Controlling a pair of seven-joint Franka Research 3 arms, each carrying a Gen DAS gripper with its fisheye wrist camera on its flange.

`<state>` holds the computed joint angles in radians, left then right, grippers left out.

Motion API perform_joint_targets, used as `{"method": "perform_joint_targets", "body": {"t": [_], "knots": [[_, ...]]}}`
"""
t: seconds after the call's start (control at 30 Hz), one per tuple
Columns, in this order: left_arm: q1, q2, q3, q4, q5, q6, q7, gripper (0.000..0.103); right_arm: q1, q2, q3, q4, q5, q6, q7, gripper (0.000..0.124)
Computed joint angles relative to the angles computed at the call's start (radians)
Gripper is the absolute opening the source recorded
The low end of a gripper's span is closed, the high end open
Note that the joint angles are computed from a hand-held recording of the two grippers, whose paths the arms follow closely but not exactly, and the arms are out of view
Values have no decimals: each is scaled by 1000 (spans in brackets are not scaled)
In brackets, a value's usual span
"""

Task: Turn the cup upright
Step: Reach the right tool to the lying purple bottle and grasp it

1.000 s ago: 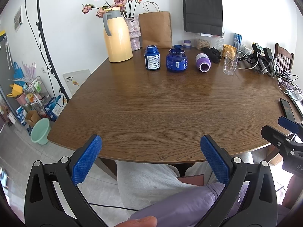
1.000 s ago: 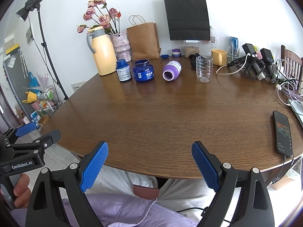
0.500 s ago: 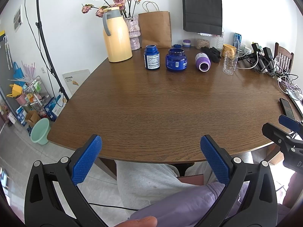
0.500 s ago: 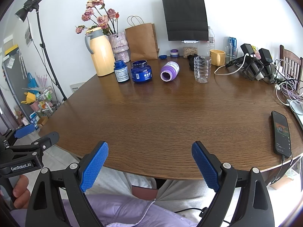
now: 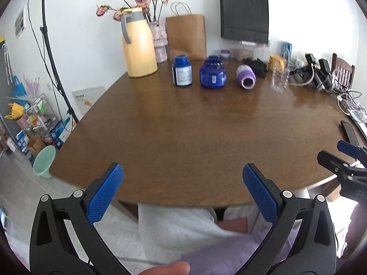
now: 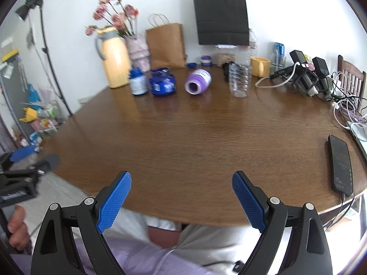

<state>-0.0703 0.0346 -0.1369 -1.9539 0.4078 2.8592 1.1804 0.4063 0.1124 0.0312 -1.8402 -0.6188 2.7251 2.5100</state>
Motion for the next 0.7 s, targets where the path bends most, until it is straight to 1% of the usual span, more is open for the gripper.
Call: {"method": "perform_joint_targets", "body": {"t": [0.07,0.13,0.2,0.33,0.43,0.47,0.5,0.53,0.57,0.63,0.7], "knots": [[-1,42,4,42,24,-4,-18,103,-13,43,-4,36,44,-4,-40,93],[-4,77,2,82,17,-13,-12,103,-23,86,-9,73,114,3,-97,93],[-12,113,3,130,20,-26,-4,103,-20,117,-23,105,154,3,-136,93],[-19,200,-19,256,-36,-79,85,103,-31,182,-36,173,281,28,-235,93],[-29,287,-32,383,-85,-148,137,103,-29,230,-61,233,345,37,-277,93],[-27,325,-43,442,-119,-188,165,103,-25,246,-72,257,354,31,-285,93],[-26,361,-51,499,-150,-228,187,103,-23,266,-81,289,365,20,-299,99],[-27,388,-55,541,-172,-251,203,103,-25,288,-88,321,374,19,-318,103],[-28,425,-59,597,-192,-278,223,103,-21,303,-99,342,377,25,-325,103],[-46,495,-51,709,-198,-327,253,103,-18,350,-115,416,384,6,-356,103],[-81,578,-21,849,-176,-381,243,103,-30,420,-116,529,411,-23,-402,103]]}}
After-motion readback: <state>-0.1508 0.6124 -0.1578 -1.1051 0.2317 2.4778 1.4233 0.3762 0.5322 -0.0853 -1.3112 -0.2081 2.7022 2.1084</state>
